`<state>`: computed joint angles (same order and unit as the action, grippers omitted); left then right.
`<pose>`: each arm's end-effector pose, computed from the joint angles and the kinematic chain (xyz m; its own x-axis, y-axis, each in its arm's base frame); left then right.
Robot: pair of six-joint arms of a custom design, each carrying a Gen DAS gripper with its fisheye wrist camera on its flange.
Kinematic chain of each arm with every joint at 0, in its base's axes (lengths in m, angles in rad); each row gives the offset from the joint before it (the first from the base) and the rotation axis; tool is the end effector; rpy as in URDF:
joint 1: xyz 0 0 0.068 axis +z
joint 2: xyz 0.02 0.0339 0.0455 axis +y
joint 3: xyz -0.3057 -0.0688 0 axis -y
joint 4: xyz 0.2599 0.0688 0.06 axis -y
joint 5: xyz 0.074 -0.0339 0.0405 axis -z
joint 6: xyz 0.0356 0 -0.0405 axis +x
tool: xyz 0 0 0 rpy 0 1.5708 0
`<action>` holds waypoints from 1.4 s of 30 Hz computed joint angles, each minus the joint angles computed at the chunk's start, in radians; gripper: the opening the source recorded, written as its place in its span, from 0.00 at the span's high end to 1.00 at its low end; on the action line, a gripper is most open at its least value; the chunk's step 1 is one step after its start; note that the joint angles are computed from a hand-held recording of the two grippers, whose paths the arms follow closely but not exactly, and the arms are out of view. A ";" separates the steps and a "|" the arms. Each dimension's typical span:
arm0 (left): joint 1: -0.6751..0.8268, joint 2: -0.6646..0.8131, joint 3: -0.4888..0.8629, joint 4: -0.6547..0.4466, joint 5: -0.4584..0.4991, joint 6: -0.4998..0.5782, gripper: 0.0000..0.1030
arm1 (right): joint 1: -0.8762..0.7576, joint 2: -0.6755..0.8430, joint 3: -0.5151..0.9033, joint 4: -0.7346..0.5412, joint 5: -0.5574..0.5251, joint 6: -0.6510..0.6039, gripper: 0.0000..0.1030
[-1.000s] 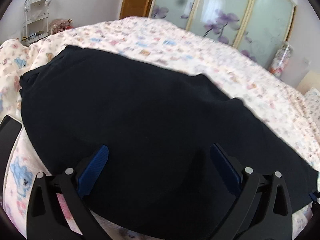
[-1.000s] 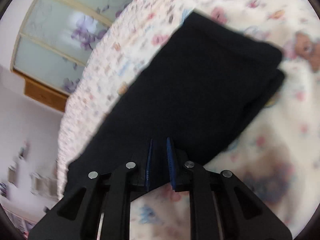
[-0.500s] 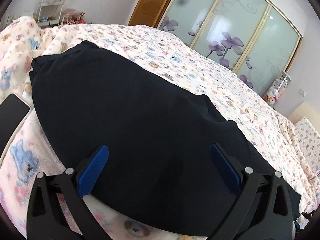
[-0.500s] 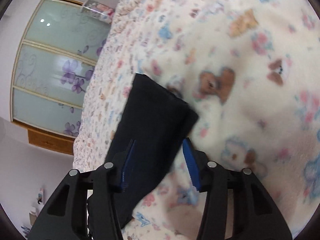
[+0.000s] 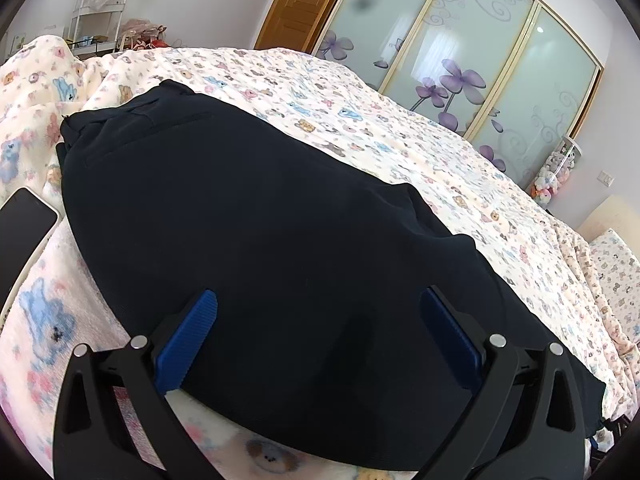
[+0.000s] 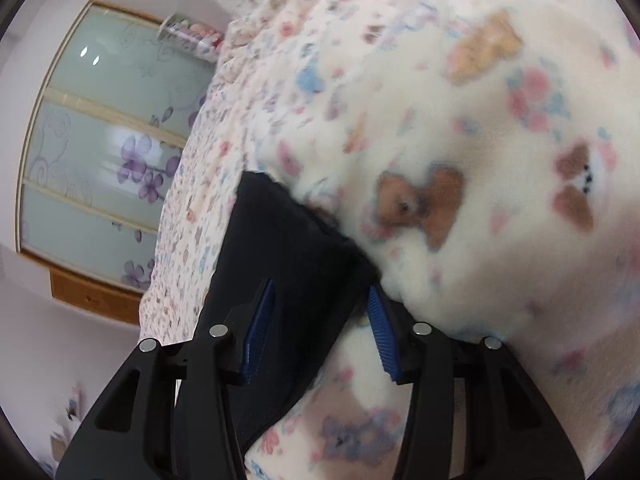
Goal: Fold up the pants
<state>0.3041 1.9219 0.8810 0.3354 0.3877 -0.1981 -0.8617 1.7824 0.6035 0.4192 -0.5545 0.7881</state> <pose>0.3759 0.1038 0.1373 -0.6061 -0.3812 -0.6982 -0.1243 0.9123 -0.3902 0.2190 -0.2265 0.1233 -0.0350 0.9665 -0.2542 0.5977 0.2241 0.7698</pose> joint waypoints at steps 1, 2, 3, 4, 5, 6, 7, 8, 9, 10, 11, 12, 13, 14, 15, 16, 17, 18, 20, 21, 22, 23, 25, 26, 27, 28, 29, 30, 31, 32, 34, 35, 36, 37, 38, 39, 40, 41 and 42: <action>0.001 0.001 -0.001 0.002 0.002 0.000 0.02 | -0.007 0.010 -0.009 0.033 -0.014 0.023 0.58; 0.001 0.001 -0.001 0.002 0.003 -0.001 0.02 | -0.017 0.023 -0.022 0.082 -0.031 0.052 0.60; 0.002 0.001 -0.003 0.004 0.004 -0.001 0.02 | -0.015 0.027 -0.025 0.097 -0.029 0.056 0.65; 0.002 0.001 -0.003 0.004 0.004 -0.001 0.02 | -0.012 0.030 -0.025 0.100 -0.024 0.044 0.75; 0.003 0.001 -0.004 0.004 0.004 0.000 0.02 | -0.009 0.028 -0.026 0.097 -0.017 0.034 0.80; 0.003 0.001 -0.004 0.004 0.004 0.000 0.02 | -0.005 0.018 -0.031 0.096 -0.007 0.035 0.80; 0.003 0.001 -0.004 0.004 0.005 0.000 0.02 | -0.002 0.000 -0.047 0.113 0.002 0.053 0.82; 0.003 0.001 -0.004 0.004 0.005 -0.001 0.02 | 0.004 -0.020 -0.064 0.134 0.012 0.075 0.82; 0.003 0.001 -0.004 0.004 0.005 -0.001 0.02 | 0.014 -0.046 -0.080 0.147 0.029 0.089 0.83; 0.004 0.002 -0.005 0.007 0.007 -0.001 0.02 | 0.036 -0.088 -0.091 0.140 0.066 0.090 0.83; 0.006 0.002 -0.007 0.008 0.010 -0.001 0.02 | 0.061 -0.131 -0.098 0.129 0.105 0.078 0.84; 0.007 0.002 -0.007 0.009 0.010 -0.001 0.02 | 0.089 -0.171 -0.100 0.116 0.142 0.061 0.84; 0.007 0.002 -0.008 0.010 0.012 -0.002 0.02 | 0.123 -0.211 -0.102 0.107 0.182 0.038 0.84; 0.009 0.002 -0.008 0.011 0.015 -0.003 0.02 | 0.184 -0.270 -0.104 0.102 0.238 -0.005 0.84; 0.011 0.002 -0.009 0.012 0.019 -0.004 0.02 | 0.215 -0.288 -0.097 0.103 0.260 -0.032 0.84; 0.012 0.002 -0.008 0.011 0.022 -0.005 0.02 | 0.258 -0.316 -0.095 0.106 0.286 -0.061 0.84; 0.014 0.002 -0.008 0.011 0.024 -0.006 0.02 | 0.316 -0.342 -0.092 0.116 0.308 -0.088 0.84; 0.014 0.002 -0.008 0.009 0.024 -0.007 0.02 | 0.376 -0.358 -0.087 0.126 0.324 -0.107 0.84; 0.013 0.000 -0.007 0.007 0.022 -0.008 0.02 | 0.477 -0.362 -0.070 0.153 0.339 -0.121 0.84; 0.013 -0.001 -0.007 0.005 0.020 -0.010 0.02 | 0.540 -0.354 -0.057 0.169 0.347 -0.127 0.84; 0.013 -0.003 -0.008 0.004 0.020 -0.012 0.02 | 0.584 -0.344 -0.045 0.179 0.353 -0.132 0.84; 0.014 -0.004 -0.008 0.003 0.023 -0.014 0.02 | 0.650 -0.323 -0.024 0.190 0.358 -0.142 0.84; 0.018 -0.005 -0.009 0.002 0.032 -0.017 0.02 | 0.759 -0.277 0.018 0.191 0.368 -0.165 0.84; 0.020 -0.005 -0.008 0.001 0.036 -0.018 0.02 | 0.818 -0.233 0.053 0.184 0.369 -0.178 0.84; 0.024 -0.005 -0.007 -0.001 0.044 -0.018 0.02 | 0.869 -0.179 0.090 0.174 0.366 -0.185 0.84; 0.027 -0.005 -0.007 -0.002 0.052 -0.018 0.02 | 0.901 -0.139 0.117 0.157 0.362 -0.192 0.84; 0.030 -0.005 -0.007 -0.005 0.060 -0.016 0.02 | 0.944 -0.065 0.171 0.117 0.350 -0.197 0.84; 0.031 -0.007 -0.006 -0.008 0.064 -0.016 0.02 | 0.971 0.002 0.220 0.072 0.335 -0.195 0.84; 0.033 -0.008 -0.007 -0.011 0.071 -0.014 0.02 | 0.993 0.075 0.274 0.020 0.314 -0.189 0.84; 0.037 -0.008 -0.005 -0.016 0.078 -0.009 0.02 | 1.002 0.129 0.315 -0.022 0.296 -0.183 0.84; 0.041 -0.011 -0.005 -0.024 0.092 -0.004 0.02 | 1.026 0.201 0.356 -0.056 0.311 -0.153 0.84; 0.046 -0.012 -0.003 -0.030 0.104 -0.003 0.02 | 1.029 0.200 0.352 -0.041 0.322 -0.145 0.84; 0.050 -0.012 -0.004 -0.032 0.112 -0.003 0.02 | 1.027 0.186 0.339 -0.014 0.326 -0.139 0.84; 0.055 -0.013 -0.002 -0.037 0.125 -0.005 0.02 | 1.027 0.160 0.319 0.031 0.326 -0.145 0.84; 0.058 -0.013 0.000 -0.040 0.134 -0.008 0.02 | 1.036 0.138 0.303 0.060 0.341 -0.157 0.84; 0.060 -0.013 0.000 -0.041 0.140 -0.009 0.02 | 1.044 0.119 0.294 0.081 0.354 -0.185 0.84; 0.063 -0.013 0.000 -0.042 0.145 -0.010 0.02 | 1.062 0.105 0.295 0.079 0.373 -0.225 0.84; 0.064 -0.012 0.001 -0.044 0.148 -0.009 0.02 | 1.100 0.102 0.318 0.036 0.408 -0.240 0.84; 0.064 -0.013 0.000 -0.045 0.148 -0.006 0.02 | 1.114 0.119 0.353 -0.026 0.418 -0.268 0.84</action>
